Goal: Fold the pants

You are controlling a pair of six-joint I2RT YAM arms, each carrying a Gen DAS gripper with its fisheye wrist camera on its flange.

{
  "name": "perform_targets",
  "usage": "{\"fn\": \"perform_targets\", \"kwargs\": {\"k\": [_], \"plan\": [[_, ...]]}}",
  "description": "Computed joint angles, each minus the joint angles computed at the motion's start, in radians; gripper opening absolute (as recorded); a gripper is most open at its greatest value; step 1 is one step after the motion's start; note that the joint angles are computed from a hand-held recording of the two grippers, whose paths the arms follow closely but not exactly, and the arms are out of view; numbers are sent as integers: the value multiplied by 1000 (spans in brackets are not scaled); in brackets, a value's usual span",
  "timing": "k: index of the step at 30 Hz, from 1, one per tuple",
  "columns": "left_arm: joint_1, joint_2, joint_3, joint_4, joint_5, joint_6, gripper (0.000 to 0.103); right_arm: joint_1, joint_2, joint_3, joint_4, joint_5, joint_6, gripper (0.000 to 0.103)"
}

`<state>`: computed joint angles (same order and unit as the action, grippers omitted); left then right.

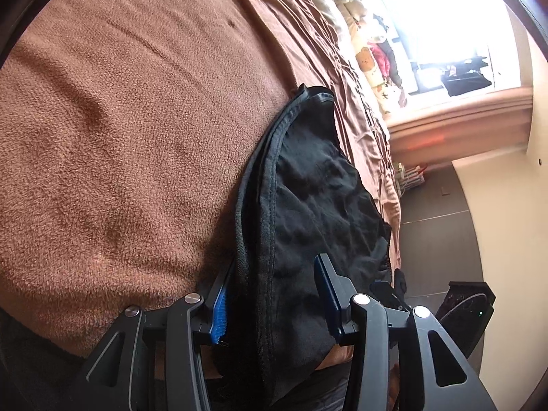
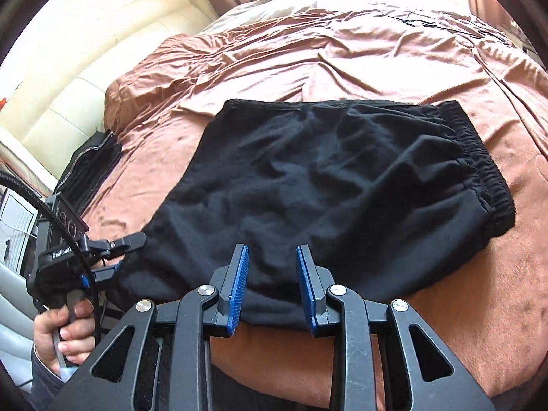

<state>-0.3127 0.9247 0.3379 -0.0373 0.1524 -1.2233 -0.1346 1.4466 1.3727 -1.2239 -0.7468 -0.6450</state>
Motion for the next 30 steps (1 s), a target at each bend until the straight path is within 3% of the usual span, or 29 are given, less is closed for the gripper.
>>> {"fn": "perform_targets", "kwargs": {"k": [4, 9, 14, 24, 27, 30], "plan": [[-25, 19, 24, -34, -29, 25, 12, 61, 9, -59, 80, 46, 69, 26], [-57, -26, 41, -86, -83, 36, 9, 67, 7, -102, 74, 76, 68, 21], [-84, -53, 55, -120, -123, 22, 9, 59, 46, 2, -17, 46, 50, 21], [-51, 36, 51, -73, -78, -15, 15, 179, 124, 32, 107, 132, 222, 21], [-45, 65, 53, -45, -76, -8, 15, 201, 142, 20, 158, 154, 273, 12], [-47, 63, 54, -37, -81, -3, 11, 217, 140, 13, 180, 161, 301, 12]]}}
